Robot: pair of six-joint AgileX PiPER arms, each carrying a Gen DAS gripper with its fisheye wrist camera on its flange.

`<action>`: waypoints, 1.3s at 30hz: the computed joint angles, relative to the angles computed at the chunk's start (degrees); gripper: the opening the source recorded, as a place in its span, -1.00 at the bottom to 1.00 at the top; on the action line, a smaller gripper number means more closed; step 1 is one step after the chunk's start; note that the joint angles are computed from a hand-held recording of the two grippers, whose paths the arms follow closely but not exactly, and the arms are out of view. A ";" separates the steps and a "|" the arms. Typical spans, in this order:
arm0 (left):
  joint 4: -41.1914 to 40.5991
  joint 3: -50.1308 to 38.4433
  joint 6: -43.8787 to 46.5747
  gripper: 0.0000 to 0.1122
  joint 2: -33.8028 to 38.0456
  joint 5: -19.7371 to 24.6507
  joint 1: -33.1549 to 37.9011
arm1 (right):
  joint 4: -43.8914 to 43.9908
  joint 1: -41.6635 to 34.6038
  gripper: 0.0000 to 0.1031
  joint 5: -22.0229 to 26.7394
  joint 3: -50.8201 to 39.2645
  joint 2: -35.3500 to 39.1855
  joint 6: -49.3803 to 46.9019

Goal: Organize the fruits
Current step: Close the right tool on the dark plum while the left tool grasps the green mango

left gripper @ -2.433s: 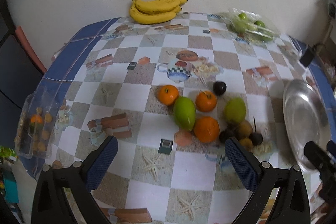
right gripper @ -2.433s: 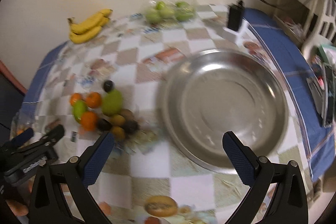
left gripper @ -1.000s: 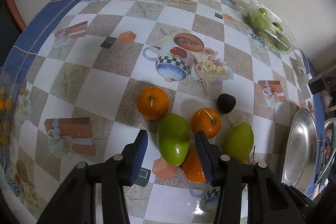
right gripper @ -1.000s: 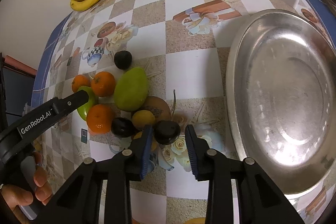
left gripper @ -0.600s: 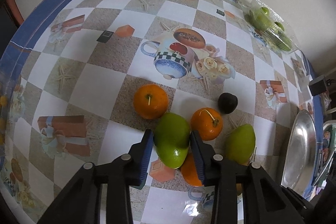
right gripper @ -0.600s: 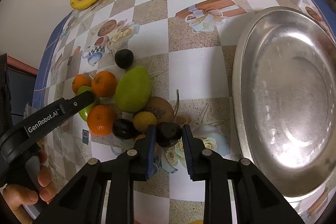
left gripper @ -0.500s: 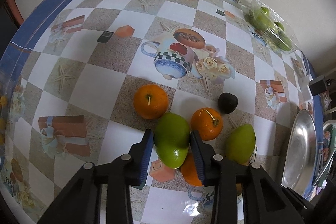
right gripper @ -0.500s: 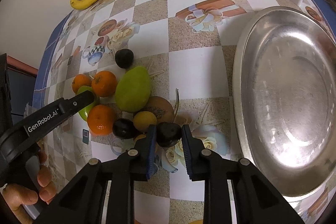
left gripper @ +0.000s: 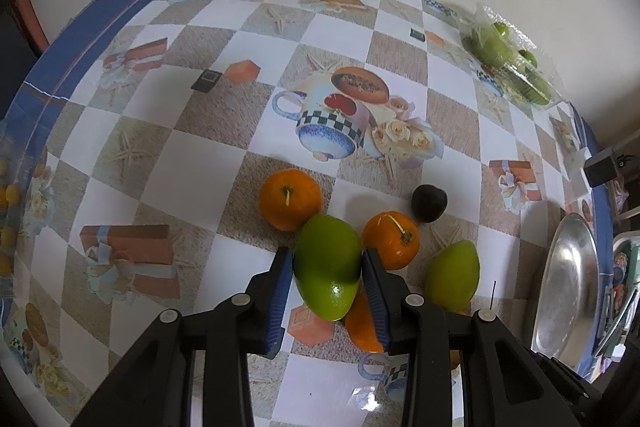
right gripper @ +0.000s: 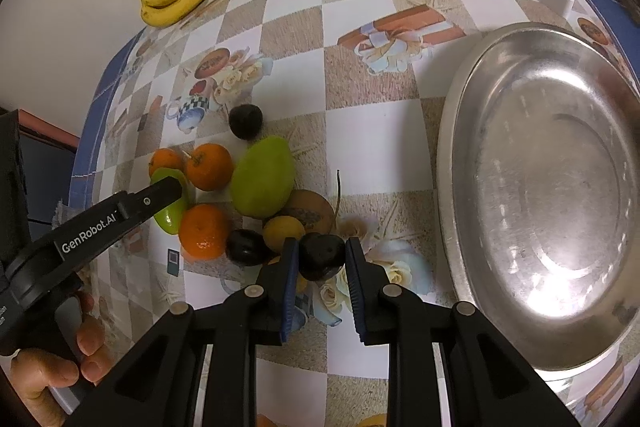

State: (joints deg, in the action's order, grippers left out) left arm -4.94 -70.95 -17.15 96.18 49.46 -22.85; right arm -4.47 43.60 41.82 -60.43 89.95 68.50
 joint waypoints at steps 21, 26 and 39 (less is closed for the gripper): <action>4.23 -2.36 -4.07 -0.31 -4.95 0.16 -7.66 | -8.06 0.11 -0.53 5.02 4.18 -9.06 11.04; 5.53 -3.75 -5.55 -0.31 -4.44 0.34 -12.77 | -10.23 -0.62 -0.53 7.50 6.87 -12.82 14.82; 7.68 -8.43 -6.51 -0.31 -0.36 -0.16 -24.69 | -13.09 -1.80 -0.52 13.31 12.92 -20.78 20.77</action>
State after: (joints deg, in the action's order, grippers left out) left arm 2.74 -79.38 -23.66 95.82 49.30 -47.54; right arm -17.56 41.80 55.13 -47.52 69.18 89.27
